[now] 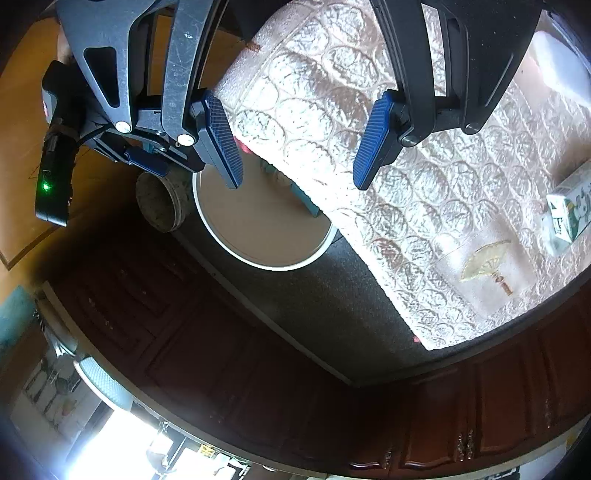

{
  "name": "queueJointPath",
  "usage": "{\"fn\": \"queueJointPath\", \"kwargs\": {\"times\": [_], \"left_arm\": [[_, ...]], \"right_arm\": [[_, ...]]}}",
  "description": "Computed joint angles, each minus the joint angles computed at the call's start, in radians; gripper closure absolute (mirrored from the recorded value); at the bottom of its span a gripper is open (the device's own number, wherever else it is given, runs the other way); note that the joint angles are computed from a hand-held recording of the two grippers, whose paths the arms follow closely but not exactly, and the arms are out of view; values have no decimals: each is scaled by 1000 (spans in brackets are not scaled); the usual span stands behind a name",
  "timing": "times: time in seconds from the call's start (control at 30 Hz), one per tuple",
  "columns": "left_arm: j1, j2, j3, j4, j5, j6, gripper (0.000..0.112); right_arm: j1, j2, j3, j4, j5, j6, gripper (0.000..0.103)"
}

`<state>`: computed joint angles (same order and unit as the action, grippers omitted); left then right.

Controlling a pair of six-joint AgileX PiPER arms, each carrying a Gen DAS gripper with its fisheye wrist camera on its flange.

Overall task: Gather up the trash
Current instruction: 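Move both tools back over the table toward the remaining trash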

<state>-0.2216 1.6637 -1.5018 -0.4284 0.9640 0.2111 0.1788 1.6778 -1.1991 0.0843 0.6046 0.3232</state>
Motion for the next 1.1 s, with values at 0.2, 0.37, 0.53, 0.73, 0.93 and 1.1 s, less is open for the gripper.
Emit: {"fn": "queueJointPath", "kwargs": {"times": [0.2,0.37,0.53,0.73,0.93,1.1], "left_arm": [[65,-49,36,-18,19,34,52],[141,-107,94,-23,27,78,51],[219,-150,129,-43,56,112,50],[321,-206,153,-51,110,128,46],[523,-253,187,-58,176,210,46],[701,-283,232,-31,183,316,46]], "right_arm": [[35,-21,-17,-30,19,30,32],[75,-28,-47,-41,34,48,31],[129,-19,-87,-63,54,70,31],[211,-6,-139,-70,73,82,29],[306,51,-225,-47,101,45,28],[376,127,-299,21,114,-5,28]]}}
